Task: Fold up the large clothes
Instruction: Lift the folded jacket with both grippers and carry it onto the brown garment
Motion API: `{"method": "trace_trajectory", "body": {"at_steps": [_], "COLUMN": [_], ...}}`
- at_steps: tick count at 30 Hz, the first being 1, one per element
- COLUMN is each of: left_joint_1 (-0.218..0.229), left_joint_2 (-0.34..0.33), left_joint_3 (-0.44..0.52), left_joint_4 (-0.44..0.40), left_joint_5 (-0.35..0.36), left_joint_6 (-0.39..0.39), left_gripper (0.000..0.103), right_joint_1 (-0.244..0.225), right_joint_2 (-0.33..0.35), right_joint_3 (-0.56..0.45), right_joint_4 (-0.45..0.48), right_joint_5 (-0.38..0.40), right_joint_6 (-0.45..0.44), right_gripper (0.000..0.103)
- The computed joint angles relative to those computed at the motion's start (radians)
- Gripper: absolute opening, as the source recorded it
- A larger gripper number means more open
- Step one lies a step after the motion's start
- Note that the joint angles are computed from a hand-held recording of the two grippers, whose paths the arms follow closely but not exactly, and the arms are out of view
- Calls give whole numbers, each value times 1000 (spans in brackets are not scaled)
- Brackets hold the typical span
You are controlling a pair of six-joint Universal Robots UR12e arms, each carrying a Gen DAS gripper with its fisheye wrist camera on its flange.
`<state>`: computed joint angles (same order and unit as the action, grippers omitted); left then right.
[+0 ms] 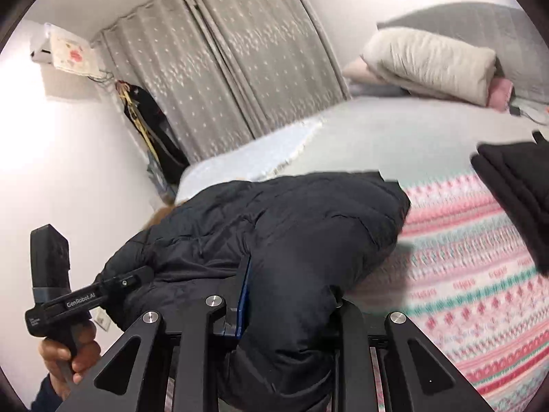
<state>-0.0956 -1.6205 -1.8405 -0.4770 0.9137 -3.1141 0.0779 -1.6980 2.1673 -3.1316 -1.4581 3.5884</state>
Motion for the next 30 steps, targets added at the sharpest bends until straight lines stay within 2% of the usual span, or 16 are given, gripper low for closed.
{"method": "trace_trajectory", "body": {"at_steps": [3, 5, 7, 12, 13, 14, 16, 17, 19, 20, 22, 25, 27, 30], "left_joint_1": [41, 77, 104, 156, 156, 150, 144, 147, 154, 165, 182, 191, 189, 190], "left_joint_2": [-27, -51, -73, -152, -179, -211, -271, -298, -322, -329, -331, -339, -337, -343], "left_joint_3": [70, 136, 185, 340, 392, 463, 596, 649, 694, 695, 663, 609, 547, 477], "left_joint_4": [-25, -45, -22, 74, 67, 27, -60, -68, -39, 13, 70, 4, -48, -151], "left_joint_5": [-38, -62, -68, -2, 32, 88, 167, 189, 203, 187, 145, 145, 182, 216], "left_joint_6": [-7, -13, -30, 20, 28, 42, 17, -12, -30, -35, -27, 14, 53, 93], "left_gripper": [21, 21, 22, 22, 22, 22, 22, 22, 22, 22, 23, 23, 23, 25], "right_joint_1": [20, 45, 69, 132, 143, 149, 154, 150, 150, 154, 170, 170, 165, 167], "right_joint_2": [42, 90, 140, 299, 340, 372, 461, 510, 574, 597, 632, 661, 685, 700], "right_joint_3": [-81, -164, -239, -438, -486, -530, -686, -785, -913, -950, -975, -938, -903, -796], "right_joint_4": [5, 4, -13, -98, -123, -136, -104, -56, -8, -16, -77, -78, -58, -11], "right_joint_5": [6, 3, 3, 8, 7, 8, 17, 47, 80, 85, 77, 124, 168, 227], "right_joint_6": [-16, -59, -89, -146, -146, -146, -130, -98, -76, -83, -109, -32, 23, 99], "right_gripper": [23, 23, 23, 23, 23, 23, 23, 22, 22, 22, 22, 22, 22, 22]}}
